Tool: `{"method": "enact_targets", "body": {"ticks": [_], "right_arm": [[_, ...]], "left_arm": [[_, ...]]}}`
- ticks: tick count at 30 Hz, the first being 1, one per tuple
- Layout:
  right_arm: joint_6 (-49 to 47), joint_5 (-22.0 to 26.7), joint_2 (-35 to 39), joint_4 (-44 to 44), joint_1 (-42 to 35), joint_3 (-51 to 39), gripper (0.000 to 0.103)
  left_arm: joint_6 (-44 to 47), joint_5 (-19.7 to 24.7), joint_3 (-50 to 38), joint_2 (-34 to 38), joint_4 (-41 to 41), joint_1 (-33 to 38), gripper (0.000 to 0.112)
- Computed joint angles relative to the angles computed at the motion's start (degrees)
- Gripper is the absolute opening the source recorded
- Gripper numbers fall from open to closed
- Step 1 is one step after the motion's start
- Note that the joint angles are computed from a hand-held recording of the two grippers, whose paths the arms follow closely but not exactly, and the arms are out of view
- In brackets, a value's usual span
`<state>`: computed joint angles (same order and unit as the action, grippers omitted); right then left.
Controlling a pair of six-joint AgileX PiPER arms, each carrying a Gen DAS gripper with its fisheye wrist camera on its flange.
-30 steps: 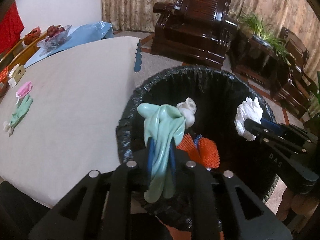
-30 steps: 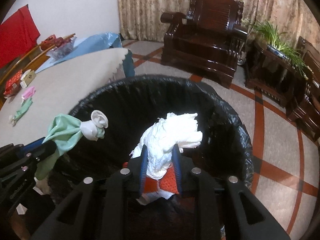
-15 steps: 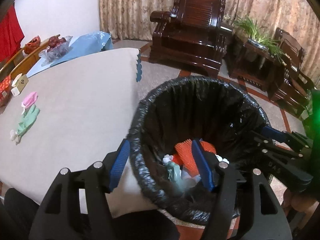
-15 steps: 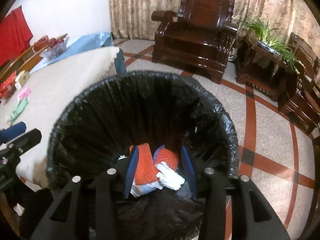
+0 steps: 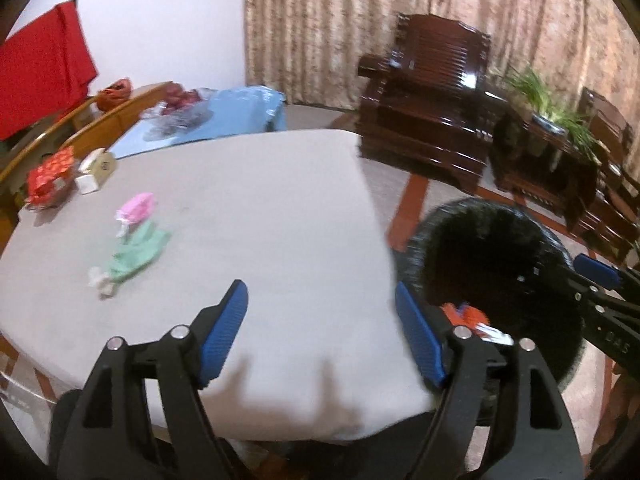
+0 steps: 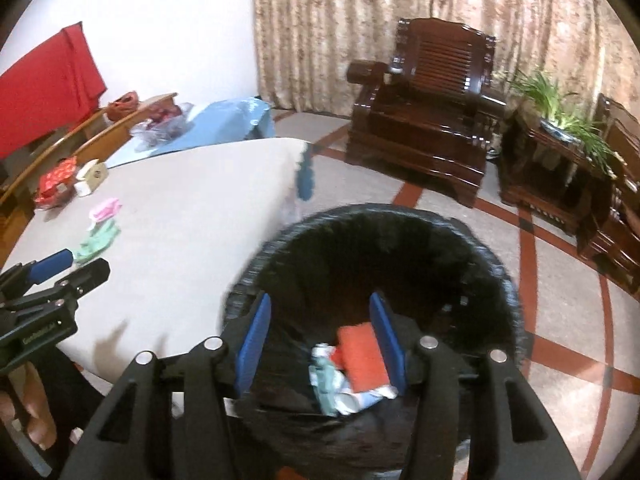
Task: Collect trash
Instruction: 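Move both tools back over the remaining glove, tissue and pink mask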
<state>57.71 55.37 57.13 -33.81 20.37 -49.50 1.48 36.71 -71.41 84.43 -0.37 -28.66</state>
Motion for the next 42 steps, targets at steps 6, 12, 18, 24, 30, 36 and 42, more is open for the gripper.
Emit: {"method": "enact_targets", "body": {"ticks": [6, 12, 18, 24, 30, 36, 42], "right_arm": [[7.40, 0.19, 8.93, -3.63, 8.46, -5.99, 0.055], [9.99, -0.09, 17.83, -5.94, 13.27, -14.14, 0.056], [8.89, -1.73, 26.78, -5.46, 14.47, -22.28, 0.056], [6.55, -3.21, 36.04, -3.90, 14.32, -30.45, 0.056], [3.61, -5.71, 45.52, -1.40, 12.47, -39.03, 0.056], [-0.08, -6.95, 54.34, 1.28, 11.42, -48.09, 0.056], [-5.65, -5.84, 62.12, 5.13, 10.01, -57.94, 0.056]], "left_arm": [[14.26, 0.12, -1.59, 0.75, -8.82, 12.47, 0.076], [28.96, 0.06, -6.57, 6.53, -18.27, 24.85, 0.080], [35.86, 0.38, -13.25, 13.84, -22.29, 31.73, 0.081], [37.42, 1.31, -20.21, 21.87, -22.16, 34.90, 0.081], [38.42, 3.46, -27.61, 30.19, -21.65, 35.98, 0.081], [38.14, 5.14, -33.26, 37.08, -20.52, 35.47, 0.082], [34.94, 8.99, -41.17, 44.08, -17.73, 34.68, 0.082]]}}
